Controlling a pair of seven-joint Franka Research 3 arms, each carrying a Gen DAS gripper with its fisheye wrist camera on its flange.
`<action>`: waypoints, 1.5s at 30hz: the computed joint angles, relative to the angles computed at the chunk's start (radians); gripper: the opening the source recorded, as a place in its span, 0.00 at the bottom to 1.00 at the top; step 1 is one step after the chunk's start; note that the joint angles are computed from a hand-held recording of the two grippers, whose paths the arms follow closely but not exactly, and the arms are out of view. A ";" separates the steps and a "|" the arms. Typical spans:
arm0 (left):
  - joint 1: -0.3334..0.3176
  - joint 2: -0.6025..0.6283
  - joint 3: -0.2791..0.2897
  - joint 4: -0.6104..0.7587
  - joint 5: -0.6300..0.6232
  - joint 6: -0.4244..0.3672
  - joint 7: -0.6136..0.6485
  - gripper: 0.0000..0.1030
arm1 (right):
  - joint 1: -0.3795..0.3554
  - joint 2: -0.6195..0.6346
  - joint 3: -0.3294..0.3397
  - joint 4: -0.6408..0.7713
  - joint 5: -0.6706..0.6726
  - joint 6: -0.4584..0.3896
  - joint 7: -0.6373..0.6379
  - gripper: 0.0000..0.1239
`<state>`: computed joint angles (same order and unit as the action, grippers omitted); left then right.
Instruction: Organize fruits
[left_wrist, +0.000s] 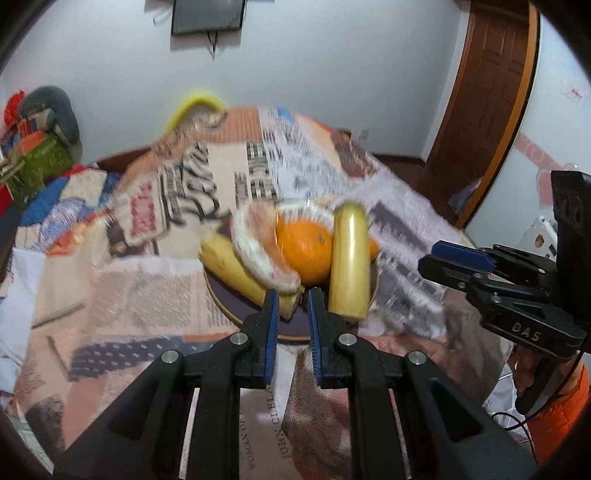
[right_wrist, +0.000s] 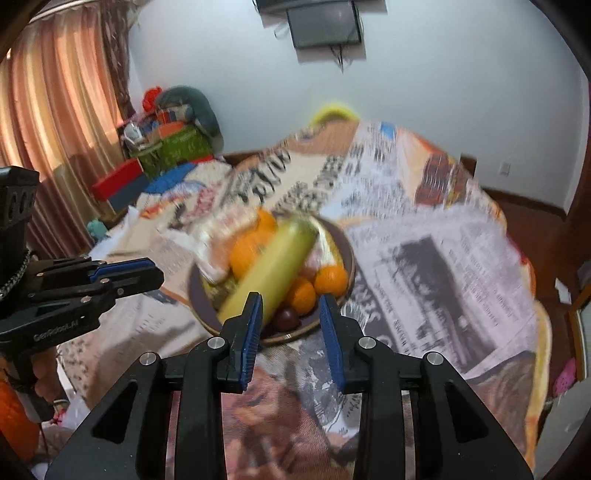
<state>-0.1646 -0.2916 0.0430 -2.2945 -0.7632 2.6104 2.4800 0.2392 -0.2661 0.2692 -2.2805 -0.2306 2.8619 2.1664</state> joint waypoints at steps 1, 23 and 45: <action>-0.002 -0.020 0.002 -0.006 -0.010 0.008 0.008 0.14 | -0.012 -0.025 0.012 -0.003 -0.023 0.008 0.019 0.24; -0.276 -0.557 0.179 -0.240 -0.022 0.343 0.076 0.71 | -0.447 -0.499 0.424 -0.057 -0.036 0.142 0.272 0.70; -0.364 -0.670 0.259 -0.327 0.224 0.442 -0.117 0.97 | -0.547 -0.605 0.517 -0.061 0.055 0.120 0.244 0.83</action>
